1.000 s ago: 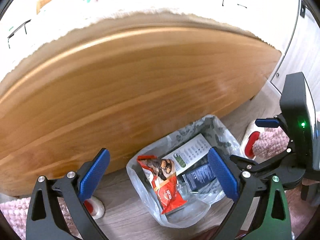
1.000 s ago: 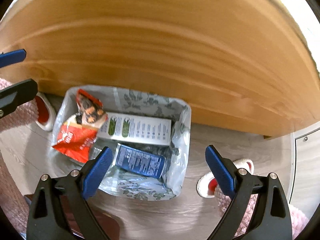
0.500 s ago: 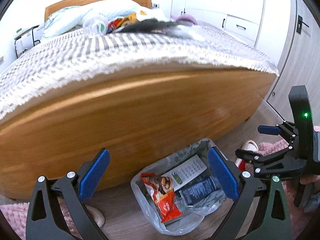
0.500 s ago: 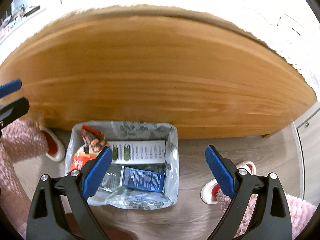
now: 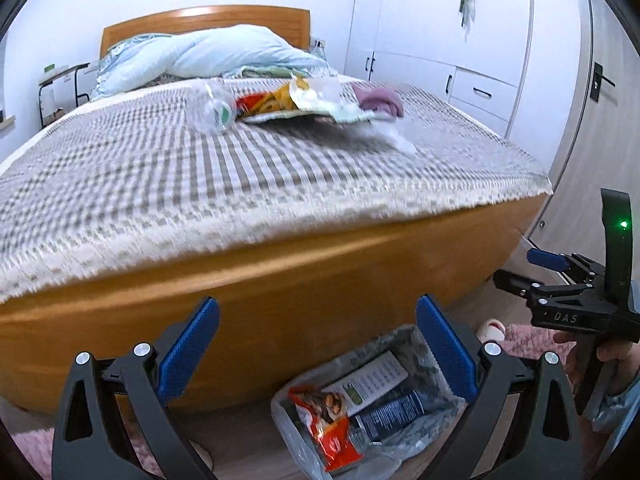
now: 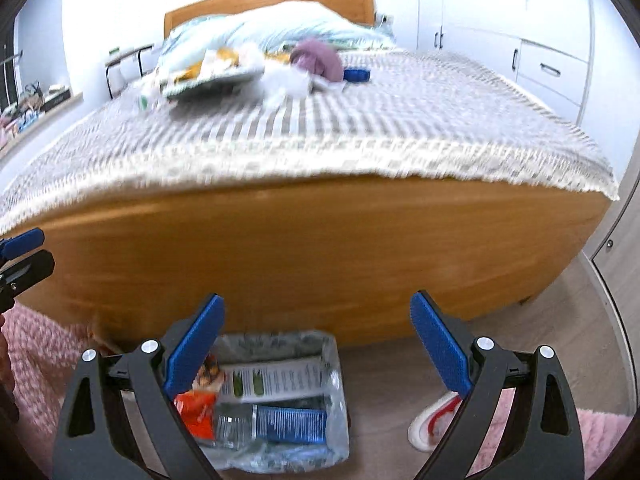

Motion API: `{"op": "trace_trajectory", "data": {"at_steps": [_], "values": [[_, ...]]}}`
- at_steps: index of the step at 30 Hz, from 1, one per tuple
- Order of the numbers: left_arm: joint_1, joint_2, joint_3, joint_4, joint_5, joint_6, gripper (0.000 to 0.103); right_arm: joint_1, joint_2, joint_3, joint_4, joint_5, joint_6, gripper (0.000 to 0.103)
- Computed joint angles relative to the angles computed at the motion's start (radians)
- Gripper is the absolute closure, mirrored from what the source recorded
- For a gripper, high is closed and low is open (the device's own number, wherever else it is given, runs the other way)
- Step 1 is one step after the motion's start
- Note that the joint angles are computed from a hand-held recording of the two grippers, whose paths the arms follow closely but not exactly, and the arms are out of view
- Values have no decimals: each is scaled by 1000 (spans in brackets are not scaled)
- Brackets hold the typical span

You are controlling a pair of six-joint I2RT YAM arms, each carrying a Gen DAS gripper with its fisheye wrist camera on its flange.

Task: Collect trash
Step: 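Raise both open tools from the bin up toward the trash on the bed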

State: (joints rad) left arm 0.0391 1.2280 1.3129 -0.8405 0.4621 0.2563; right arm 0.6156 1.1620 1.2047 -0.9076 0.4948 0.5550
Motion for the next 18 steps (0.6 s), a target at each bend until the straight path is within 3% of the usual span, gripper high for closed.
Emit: {"op": "trace_trajectory", "data": {"at_steps": [4,11,18], "values": [[-6,59,85,14,-34,-20,8,-39,10,34,34,17,-42,8],[-35,238,309,46,-102,-94,8,-154,71,106,137,-11,-137,8],[-84,559,713,-20,-269,-161,8,-248,174,203,247,-34,-215,8]]}}
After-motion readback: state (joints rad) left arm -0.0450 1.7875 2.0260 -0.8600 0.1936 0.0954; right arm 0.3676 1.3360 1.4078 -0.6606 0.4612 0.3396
